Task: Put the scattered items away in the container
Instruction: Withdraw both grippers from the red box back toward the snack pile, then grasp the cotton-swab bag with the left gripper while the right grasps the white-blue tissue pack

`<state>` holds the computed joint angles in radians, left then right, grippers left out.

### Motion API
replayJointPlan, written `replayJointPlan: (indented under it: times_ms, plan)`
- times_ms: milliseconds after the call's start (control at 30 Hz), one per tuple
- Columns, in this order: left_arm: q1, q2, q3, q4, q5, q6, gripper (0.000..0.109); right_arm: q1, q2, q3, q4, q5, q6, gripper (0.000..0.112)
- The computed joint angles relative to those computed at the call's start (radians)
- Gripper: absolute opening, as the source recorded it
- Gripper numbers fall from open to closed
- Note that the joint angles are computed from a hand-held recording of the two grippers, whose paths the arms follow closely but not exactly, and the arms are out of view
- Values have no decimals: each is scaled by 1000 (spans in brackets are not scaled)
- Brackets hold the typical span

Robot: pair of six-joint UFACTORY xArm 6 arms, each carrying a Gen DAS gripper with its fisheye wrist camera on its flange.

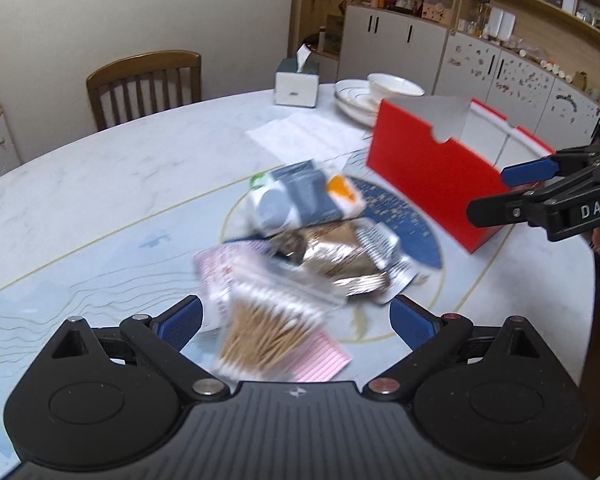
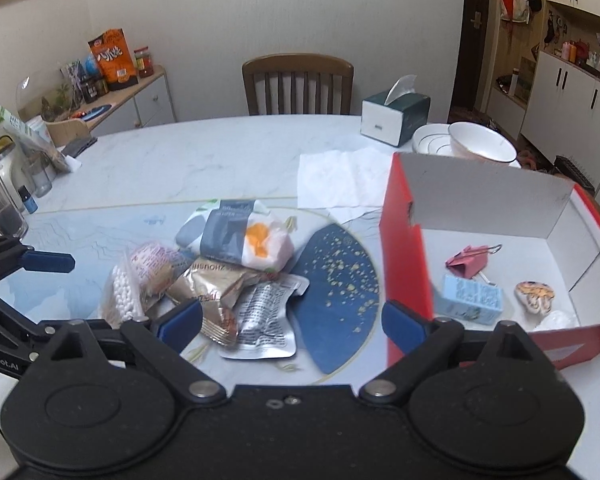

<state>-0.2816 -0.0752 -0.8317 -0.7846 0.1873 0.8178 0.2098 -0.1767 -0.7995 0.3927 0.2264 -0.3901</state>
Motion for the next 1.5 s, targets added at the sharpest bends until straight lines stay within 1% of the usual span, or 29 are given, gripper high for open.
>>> replayJointPlan:
  times_ms: [67,167,267,367,467,533,633,733,867,933,1000,1067,1133,1200,1300,1433,1500]
  plan:
    - [5,5,3,-35,-5,49,100,9,16,-4,-52,-7,55,96]
    - [5,17,6,-74,-21,119,100,21,41,-15,-92,-19,108,96]
    - [7,32,6,-85,-22,148,100,34,65,-32,-129,-25,157,96]
    - [11,44,1,-122,-19,183,100,46,91,-52,-175,-34,202,96]
    - [5,56,-7,-210,-32,280,100,58,118,-68,-233,-49,250,96]
    - [0,67,-14,-258,-45,338,100,63,143,-93,-262,-54,271,96]
    - [4,79,-20,-262,-39,352,100,70,185,-141,-270,-61,274,96]
    - [4,85,-23,-289,-43,386,100,83,236,-206,-199,-57,193,98]
    - [0,94,-29,-324,-55,420,100,101,298,-280,-151,-53,91,100]
    - [0,99,-33,-335,-58,424,100,110,326,-306,-162,-56,51,101]
    - [1,105,-38,-345,-62,427,100,116,354,-330,-199,-60,26,101]
    - [1,113,-43,-344,-63,423,100,119,382,-347,-261,-77,29,102]
    - [5,117,-46,-347,-57,421,100,129,407,-373,-206,-63,-59,102]
    - [4,122,-48,-341,-57,413,100,135,426,-387,-204,-64,-85,102]
    - [3,125,-47,-344,-55,410,100,141,456,-418,-156,-48,-168,102]
    - [2,130,-52,-355,-57,413,99,136,497,-457,-168,-40,-209,102]
    - [5,132,-56,-364,-50,418,99,134,518,-484,-165,-11,-223,102]
